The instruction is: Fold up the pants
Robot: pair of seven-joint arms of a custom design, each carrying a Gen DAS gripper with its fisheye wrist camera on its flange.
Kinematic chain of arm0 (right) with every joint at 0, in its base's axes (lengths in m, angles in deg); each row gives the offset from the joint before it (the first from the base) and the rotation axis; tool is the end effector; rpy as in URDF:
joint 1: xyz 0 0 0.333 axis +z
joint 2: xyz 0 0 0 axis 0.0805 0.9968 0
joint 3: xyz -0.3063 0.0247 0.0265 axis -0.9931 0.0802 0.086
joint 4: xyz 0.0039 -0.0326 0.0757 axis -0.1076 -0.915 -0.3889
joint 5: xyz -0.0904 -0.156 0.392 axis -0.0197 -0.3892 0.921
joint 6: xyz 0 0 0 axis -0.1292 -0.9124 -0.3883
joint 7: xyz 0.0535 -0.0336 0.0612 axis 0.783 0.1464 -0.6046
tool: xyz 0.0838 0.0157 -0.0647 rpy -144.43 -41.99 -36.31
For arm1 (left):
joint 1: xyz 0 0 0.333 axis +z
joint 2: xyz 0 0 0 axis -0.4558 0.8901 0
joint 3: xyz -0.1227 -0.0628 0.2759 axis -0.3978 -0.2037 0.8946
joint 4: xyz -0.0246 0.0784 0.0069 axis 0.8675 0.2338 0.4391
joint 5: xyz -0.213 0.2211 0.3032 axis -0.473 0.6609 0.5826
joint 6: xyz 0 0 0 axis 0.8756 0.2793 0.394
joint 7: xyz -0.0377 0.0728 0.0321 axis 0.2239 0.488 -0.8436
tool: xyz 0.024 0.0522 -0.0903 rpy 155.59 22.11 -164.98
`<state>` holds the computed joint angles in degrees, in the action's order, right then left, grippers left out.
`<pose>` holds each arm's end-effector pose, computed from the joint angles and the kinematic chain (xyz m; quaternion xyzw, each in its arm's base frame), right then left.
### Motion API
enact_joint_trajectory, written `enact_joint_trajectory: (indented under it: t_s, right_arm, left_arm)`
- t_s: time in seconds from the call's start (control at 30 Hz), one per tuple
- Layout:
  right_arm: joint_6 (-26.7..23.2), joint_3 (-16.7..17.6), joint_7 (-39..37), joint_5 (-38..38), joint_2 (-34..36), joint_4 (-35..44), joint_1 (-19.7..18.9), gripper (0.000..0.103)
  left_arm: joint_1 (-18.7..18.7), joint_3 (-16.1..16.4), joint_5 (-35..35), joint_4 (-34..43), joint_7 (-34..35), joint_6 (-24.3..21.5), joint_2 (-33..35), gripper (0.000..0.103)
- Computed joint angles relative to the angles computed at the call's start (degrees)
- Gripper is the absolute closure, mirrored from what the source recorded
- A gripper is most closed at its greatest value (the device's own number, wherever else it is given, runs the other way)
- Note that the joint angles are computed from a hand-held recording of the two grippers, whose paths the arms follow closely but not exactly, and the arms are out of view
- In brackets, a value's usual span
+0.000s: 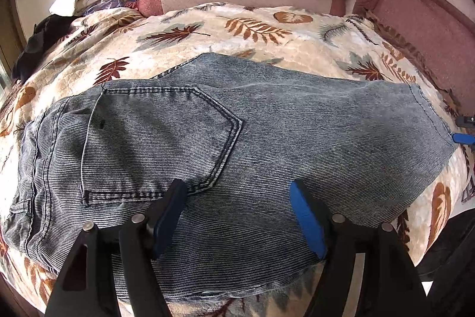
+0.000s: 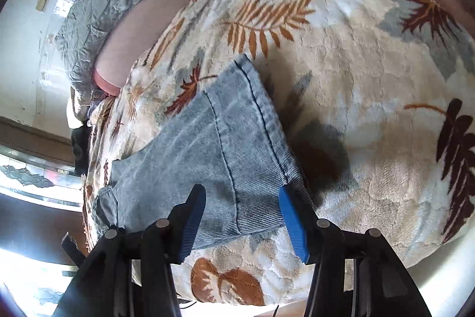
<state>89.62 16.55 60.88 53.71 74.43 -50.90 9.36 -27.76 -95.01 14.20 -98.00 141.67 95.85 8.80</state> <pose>0.5255 -0.0156 0.3839 -0.5763 0.7400 0.0805 0.3372 0.4489 -0.1508 0.3625 -0.6837 0.6633 -0.2312 0.1977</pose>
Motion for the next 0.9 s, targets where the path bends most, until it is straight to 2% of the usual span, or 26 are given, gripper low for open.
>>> enact_joint_trajectory:
  t_s: [0.07, 0.13, 0.17, 0.23, 0.27, 0.37, 0.47, 0.5, 0.53, 0.63, 0.67, 0.73, 0.8, 0.87, 0.9]
  right_arm:
    - [2.3, -0.5, -3.4, 4.6, -1.9, -1.4, 0.7, 0.043]
    - [1.6, -1.8, -6.7, 10.2, -2.6, -2.3, 1.3, 0.035]
    - [0.1, -2.0, -7.3, 10.6, -1.6, -2.1, 1.3, 0.034]
    - [0.0, -0.9, -5.9, 7.6, 0.9, -1.8, 0.7, 0.034]
    - [1.0, -0.9, -8.0, 10.6, 0.5, -2.5, 0.9, 0.034]
    - [3.5, 0.3, -6.5, 9.8, -2.1, -3.5, 0.8, 0.034]
    - [4.1, 0.8, -7.4, 7.7, -3.6, -2.7, 2.4, 0.034]
    - [3.3, 0.9, -7.7, 7.4, -3.3, -1.6, 3.1, 0.034]
    - [2.4, 1.0, -8.0, 7.4, -2.6, -0.2, 3.8, 0.034]
    - [-2.7, 1.8, -10.8, 9.6, 2.2, 6.2, 6.1, 0.034]
    - [-5.1, 2.2, -12.1, 11.4, 4.5, 8.7, 6.6, 0.034]
    - [-11.3, 3.6, -12.7, 14.9, 11.3, 15.5, 6.5, 0.034]
    - [-10.9, 6.2, -10.3, 14.2, 16.6, 20.4, 6.5, 0.034]
    - [-14.1, 8.1, -7.8, 11.6, 23.4, 26.7, 5.8, 0.034]
    - [-12.3, 8.6, -4.1, 8.1, 25.4, 28.1, 6.2, 0.034]
  left_arm:
    - [0.3, -0.2, 0.1, -0.3, -0.7, 0.6, -0.2, 0.028]
    - [0.0, 0.2, -0.3, -0.5, -0.4, 1.2, -0.2, 0.028]
    - [-0.2, 0.4, -0.6, -0.7, -0.2, 1.7, -0.2, 0.028]
    - [0.2, 0.0, -0.5, -0.9, -0.1, 2.0, -0.3, 0.028]
    - [0.6, -0.6, -0.1, -0.8, -0.3, 1.3, -0.5, 0.028]
    - [1.3, -1.5, 0.7, -1.6, -1.7, 1.7, -2.7, 0.028]
    - [7.2, -6.9, 4.3, -2.2, -7.2, 3.6, -6.1, 0.028]
    - [8.3, -7.8, 4.9, -2.1, -8.3, 3.8, -6.3, 0.028]
    - [7.6, -6.9, 4.5, -1.5, -7.7, 3.4, -5.6, 0.026]
    - [4.2, -3.5, 2.8, 0.4, -4.8, -0.2, -1.4, 0.026]
    - [3.8, -3.3, 2.3, 0.9, -4.1, -1.7, -0.1, 0.026]
    - [7.6, -7.0, 10.0, 1.0, -9.6, -1.1, -0.2, 0.025]
    - [7.1, -6.6, 12.2, 1.5, -10.8, -1.8, 0.3, 0.024]
    - [6.3, -5.1, 12.8, 1.0, -11.7, -0.2, 0.6, 0.023]
    - [5.9, -4.5, 12.8, 0.8, -11.8, 0.2, 0.6, 0.023]
